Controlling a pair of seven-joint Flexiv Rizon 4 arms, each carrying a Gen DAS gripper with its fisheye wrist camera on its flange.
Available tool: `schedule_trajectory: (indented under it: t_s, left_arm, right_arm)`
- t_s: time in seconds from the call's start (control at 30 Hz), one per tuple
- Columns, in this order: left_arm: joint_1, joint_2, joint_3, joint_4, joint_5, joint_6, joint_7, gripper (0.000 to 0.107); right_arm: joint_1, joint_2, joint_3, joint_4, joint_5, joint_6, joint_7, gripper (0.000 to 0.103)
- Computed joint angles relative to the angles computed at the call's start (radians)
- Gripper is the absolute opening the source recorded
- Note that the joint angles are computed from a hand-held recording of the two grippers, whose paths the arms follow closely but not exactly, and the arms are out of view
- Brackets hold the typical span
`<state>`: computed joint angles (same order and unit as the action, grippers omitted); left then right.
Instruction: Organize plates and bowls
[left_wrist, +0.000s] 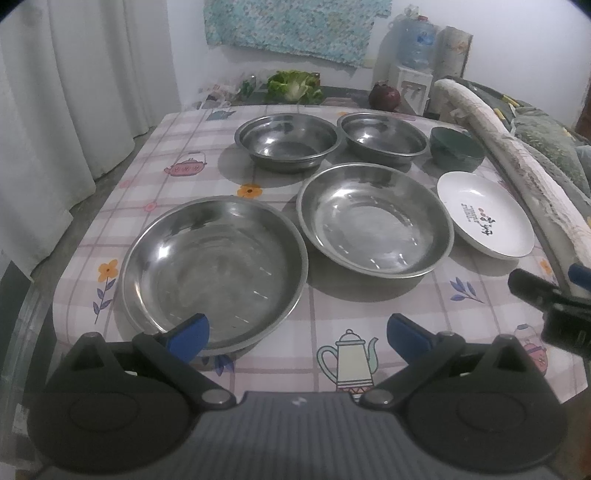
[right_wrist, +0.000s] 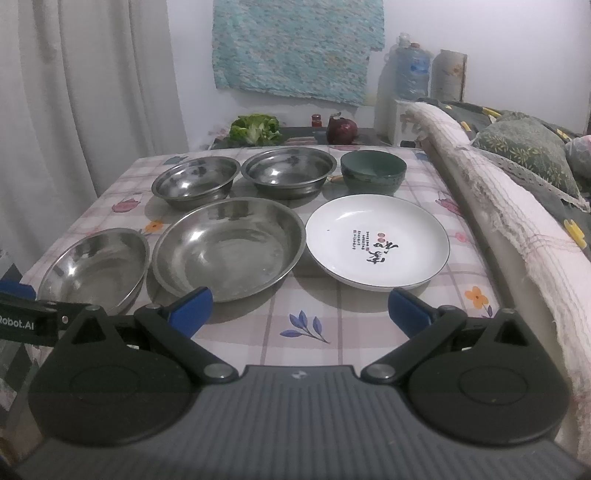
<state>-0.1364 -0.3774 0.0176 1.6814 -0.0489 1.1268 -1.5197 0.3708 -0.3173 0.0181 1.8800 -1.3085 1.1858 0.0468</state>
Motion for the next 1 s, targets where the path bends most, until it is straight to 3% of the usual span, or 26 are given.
schedule_trajectory:
  t_s: [0.23, 0.33, 0.53, 0.63, 0.8, 0.87, 0.9, 1.0]
  left_arm:
    - [0.044, -0.018, -0.044, 0.002, -0.082, 0.056, 0.079, 0.103]
    - [0.068, -0.036, -0.066, -0.016, -0.14, 0.068, 0.119, 0.103]
    - [0.097, -0.11, -0.069, -0.112, -0.182, 0.089, 0.174, 0.103]
    - [0.119, -0.168, -0.087, -0.168, -0.211, 0.141, 0.218, 0.103]
    - [0.124, -0.271, -0.082, -0.316, -0.209, 0.141, 0.251, 0.103]
    - [0.147, -0.299, -0.126, -0.331, -0.223, 0.22, 0.306, 0.103]
    - [0.152, -0.318, -0.137, -0.354, -0.227, 0.236, 0.326, 0.103]
    - [0.119, -0.384, -0.086, -0.478, -0.217, 0.182, 0.319, 0.102]
  right_arm:
    - [0.022, -0.026, -0.009, -0.044, 0.009, -0.092, -0.035, 0.102]
    - [0.022, -0.042, -0.02, -0.074, -0.021, -0.085, -0.041, 0.102]
    - [-0.018, -0.103, -0.062, -0.175, -0.144, 0.078, 0.063, 0.102]
    - [-0.025, -0.175, -0.066, -0.261, -0.069, 0.14, -0.009, 0.102]
    - [-0.018, -0.296, -0.115, -0.409, 0.026, 0.299, -0.056, 0.102]
    - [-0.041, -0.36, -0.073, -0.48, 0.138, 0.333, -0.147, 0.102]
    - [-0.068, -0.402, -0.014, -0.527, 0.22, 0.322, -0.232, 0.102]
    - [-0.128, -0.518, 0.16, -0.674, 0.398, 0.23, -0.449, 0.102]
